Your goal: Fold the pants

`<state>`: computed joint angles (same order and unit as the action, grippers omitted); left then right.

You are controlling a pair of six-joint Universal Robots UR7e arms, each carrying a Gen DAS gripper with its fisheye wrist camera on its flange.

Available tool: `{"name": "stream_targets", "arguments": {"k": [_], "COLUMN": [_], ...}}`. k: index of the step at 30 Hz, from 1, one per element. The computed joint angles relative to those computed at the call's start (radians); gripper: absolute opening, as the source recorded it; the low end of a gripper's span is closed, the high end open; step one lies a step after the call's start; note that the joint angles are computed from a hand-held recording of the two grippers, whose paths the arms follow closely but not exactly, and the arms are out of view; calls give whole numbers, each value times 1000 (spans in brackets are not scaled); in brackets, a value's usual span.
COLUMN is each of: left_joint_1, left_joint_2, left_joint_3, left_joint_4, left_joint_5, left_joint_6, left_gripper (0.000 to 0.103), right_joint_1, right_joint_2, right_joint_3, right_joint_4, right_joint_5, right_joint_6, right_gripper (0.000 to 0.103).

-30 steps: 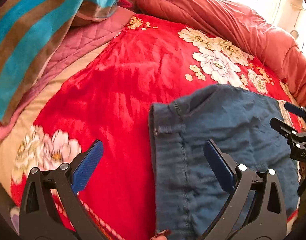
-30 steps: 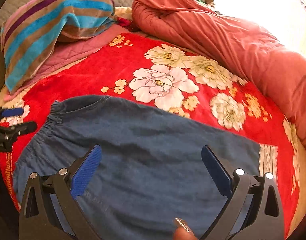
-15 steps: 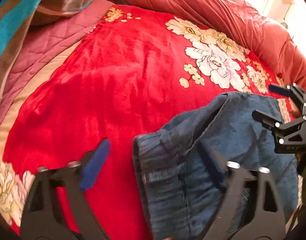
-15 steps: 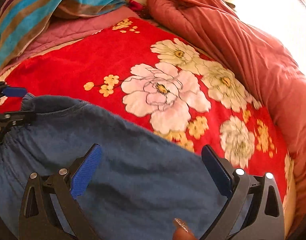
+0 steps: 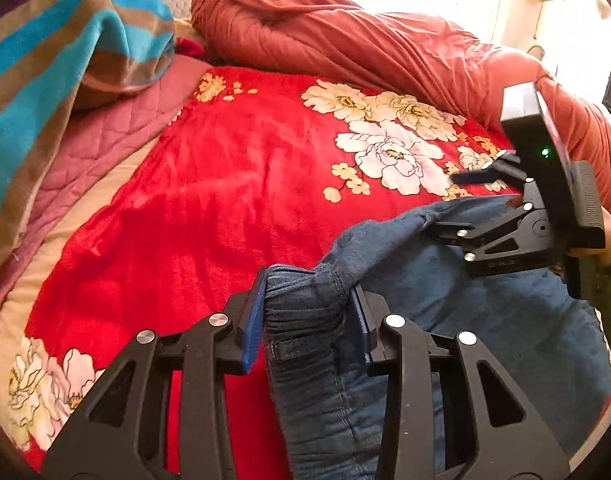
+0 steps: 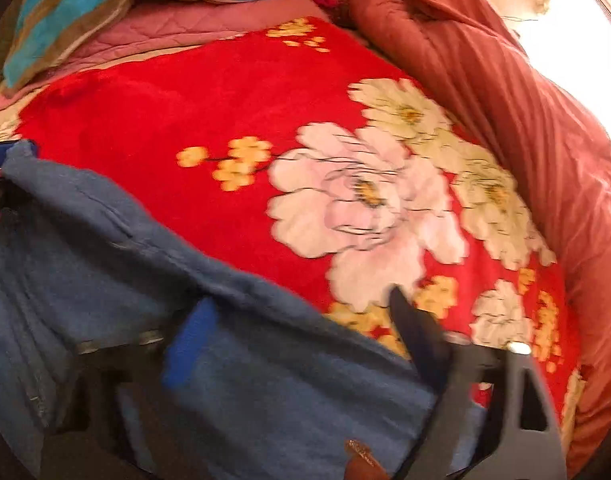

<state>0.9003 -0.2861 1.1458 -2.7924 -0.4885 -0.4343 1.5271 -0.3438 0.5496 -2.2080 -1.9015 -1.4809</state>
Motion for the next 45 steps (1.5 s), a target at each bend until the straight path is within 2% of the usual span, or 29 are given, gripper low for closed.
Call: {"name": "stream_targets", "arguments": {"k": [2, 3, 7, 12, 16, 23, 26, 29, 31, 33, 36, 37, 38, 39, 40, 45], "left_joint_1": [-2, -3, -9, -26, -50, -101, -122, -141, -149, -158, -172, -176, -179, -180, -180, -181], "left_joint_2": [7, 11, 6, -4, -6, -15, -25, -49, -64, -74, -75, -76, -79, -81, -82, -81], "left_joint_3": [-9, -12, 11, 51, 77, 135, 169, 218, 249, 274, 293, 299, 308, 315, 319, 322], "left_joint_4": [10, 8, -45, -97, -149, -194, -175, -99, -79, -71, -65, -67, -70, -81, -90, -98], "left_joint_5": [10, 14, 14, 34, 55, 79, 90, 88, 70, 58, 56, 55, 51, 47, 44, 45], "left_joint_6": [10, 13, 20, 24, 47, 53, 20, -68, -109, -137, -150, -154, -164, -166, -167, -167], "left_gripper": [28, 28, 28, 28, 28, 28, 29, 29, 29, 29, 29, 29, 29, 29, 29, 29], "right_joint_1": [-2, -5, -15, -35, -59, -113, -137, -161, -172, -179, -185, -186, -189, -191, -193, -184], "right_joint_2": [-19, -24, -67, -179, -292, -487, -560, -633, -676, -722, -762, -773, -786, -801, -804, -758], "right_joint_3": [33, 29, 68, 188, 308, 532, 602, 673, 714, 778, 843, 868, 904, 957, 989, 1069], "right_joint_4": [13, 43, 77, 81, 88, 95, 131, 178, 225, 211, 172, 133, 65, -37, -107, -382], "right_joint_5": [7, 17, 78, 183, 279, 390, 428, 460, 469, 465, 434, 427, 422, 413, 410, 385], "right_joint_6": [23, 51, 133, 191, 203, 206, 207, 186, 145, 75, 12, -10, -43, -101, -136, -289], "right_gripper": [47, 37, 18, 14, 12, 12, 12, 12, 3, 3, 3, 8, 18, 47, 60, 59]}}
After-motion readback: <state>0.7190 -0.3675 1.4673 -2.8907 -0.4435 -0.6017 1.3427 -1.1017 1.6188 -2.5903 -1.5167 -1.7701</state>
